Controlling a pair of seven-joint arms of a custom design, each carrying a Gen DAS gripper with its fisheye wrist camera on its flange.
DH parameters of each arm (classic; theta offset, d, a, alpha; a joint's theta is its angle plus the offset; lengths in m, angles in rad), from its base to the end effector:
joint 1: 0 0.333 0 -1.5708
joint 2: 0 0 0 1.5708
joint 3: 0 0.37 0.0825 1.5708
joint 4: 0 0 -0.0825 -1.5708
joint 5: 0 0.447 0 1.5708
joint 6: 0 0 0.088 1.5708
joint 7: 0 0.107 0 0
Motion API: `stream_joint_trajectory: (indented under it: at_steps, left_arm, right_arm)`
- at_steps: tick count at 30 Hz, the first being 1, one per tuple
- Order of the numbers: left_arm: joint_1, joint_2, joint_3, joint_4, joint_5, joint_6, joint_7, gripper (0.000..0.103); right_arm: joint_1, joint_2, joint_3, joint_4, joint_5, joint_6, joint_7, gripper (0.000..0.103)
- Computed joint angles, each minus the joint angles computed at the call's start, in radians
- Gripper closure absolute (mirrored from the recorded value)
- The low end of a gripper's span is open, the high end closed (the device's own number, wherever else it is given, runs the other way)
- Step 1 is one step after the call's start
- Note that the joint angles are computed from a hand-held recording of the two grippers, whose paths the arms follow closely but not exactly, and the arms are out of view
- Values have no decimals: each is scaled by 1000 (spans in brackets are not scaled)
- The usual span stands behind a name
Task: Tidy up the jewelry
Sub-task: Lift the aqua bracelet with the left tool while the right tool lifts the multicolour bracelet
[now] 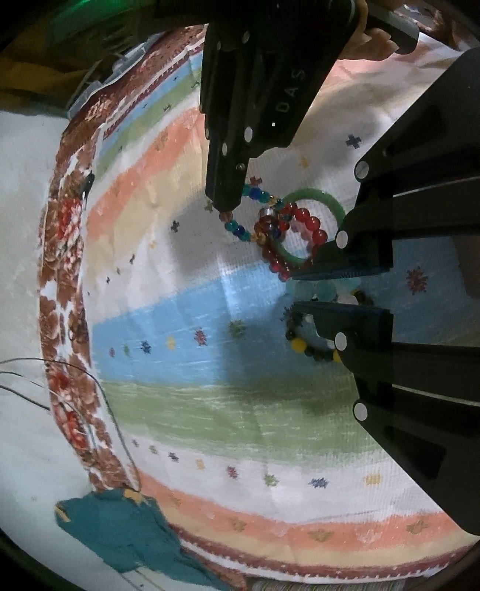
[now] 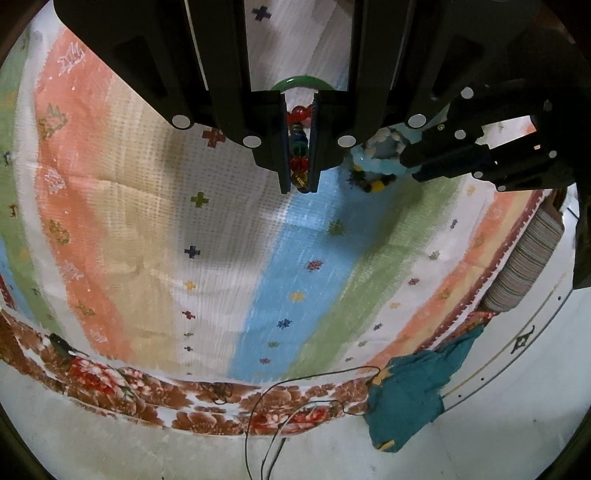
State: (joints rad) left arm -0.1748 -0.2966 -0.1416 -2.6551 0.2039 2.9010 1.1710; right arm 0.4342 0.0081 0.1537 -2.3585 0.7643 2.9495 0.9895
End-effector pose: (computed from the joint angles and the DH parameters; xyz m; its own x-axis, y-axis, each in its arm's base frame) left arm 0.4472 -0.1592 0.4034 -0.1129 -0.9933 0.0229 -0.8478 0.0843 -0.5236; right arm 0.5050 0.2817 0.3870 0.4899 -0.8465 -0.2086 -0.7662 -0.3039 -0.5661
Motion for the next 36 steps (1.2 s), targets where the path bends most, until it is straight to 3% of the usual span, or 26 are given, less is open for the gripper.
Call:
stream_joint_trajectory:
  at_steps: [6,13,18,22,25,34,36]
  left_arm:
    - [19,-43,-16,-18,30,-12,-29,92]
    - [13,-107,-6,-52,28,-9,-35,92]
    - [0,-159,10,-78,13,4,-40,92]
    - [-4,-198,9,-98,7,25,-57,92]
    - [-9,-220,3,-108,8,20,-66,92]
    - [21,-311,-54,-149,69,31,-145,92]
    - [24,-333,-64,-158,84,33,-160,92]
  right_arm:
    - [5,-49,-5,-38,-102,1,118,93]
    - [-13,-112,-3,-109,-311,51,319,93]
    - [-69,-156,19,-184,-473,88,491,93]
    - [-149,-204,77,-241,-616,133,639,93]
    - [-122,-232,53,-267,-605,156,648,93]
    - [-185,-317,125,-332,-636,208,712,93]
    - [-174,-337,117,-349,-627,220,712,93]
